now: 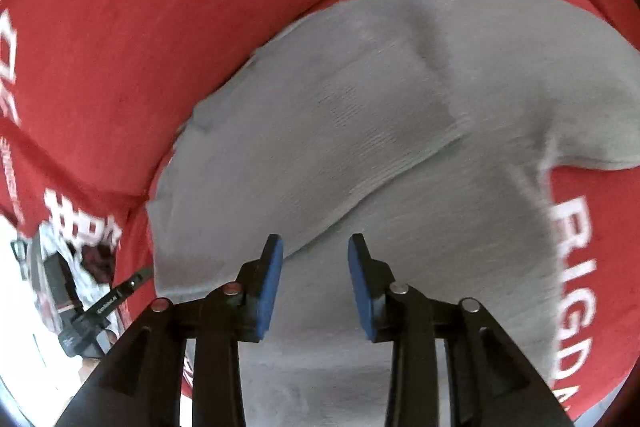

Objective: Fold small clothes

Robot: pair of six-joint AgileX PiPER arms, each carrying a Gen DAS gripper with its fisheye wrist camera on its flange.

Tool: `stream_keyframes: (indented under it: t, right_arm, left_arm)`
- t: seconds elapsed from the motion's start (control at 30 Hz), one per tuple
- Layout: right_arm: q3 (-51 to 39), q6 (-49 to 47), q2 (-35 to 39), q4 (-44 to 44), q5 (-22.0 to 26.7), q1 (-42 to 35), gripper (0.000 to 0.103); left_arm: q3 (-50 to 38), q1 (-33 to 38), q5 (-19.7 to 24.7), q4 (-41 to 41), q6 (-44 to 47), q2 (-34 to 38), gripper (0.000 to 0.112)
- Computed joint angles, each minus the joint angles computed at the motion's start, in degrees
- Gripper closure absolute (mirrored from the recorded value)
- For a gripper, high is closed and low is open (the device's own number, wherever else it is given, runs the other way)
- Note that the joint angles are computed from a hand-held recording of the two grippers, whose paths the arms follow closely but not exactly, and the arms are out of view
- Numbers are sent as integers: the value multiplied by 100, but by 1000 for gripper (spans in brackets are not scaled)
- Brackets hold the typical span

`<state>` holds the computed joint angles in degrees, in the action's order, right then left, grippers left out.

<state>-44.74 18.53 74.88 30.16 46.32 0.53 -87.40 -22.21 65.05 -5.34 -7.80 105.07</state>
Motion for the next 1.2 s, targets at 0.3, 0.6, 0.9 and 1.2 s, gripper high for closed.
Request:
stream_keyframes:
  t: [0.3, 0.6, 0.9, 1.2]
  right_arm:
    - [-889, 758, 548, -1212, 62, 75, 66]
    - [544, 543, -313, -279, 117, -1512, 59]
    - [-74, 1143, -9, -1912, 613, -1014, 84]
    - [313, 364, -1027, -1292, 1349, -1560, 78]
  left_arm:
    - [-1007, -116, -145, 122, -320, 847, 111]
    - [22, -443, -604, 176, -441, 589, 111]
    - [60, -625, -374, 609, -554, 471, 111]
    - [345, -299, -111, 761, -761, 32, 111]
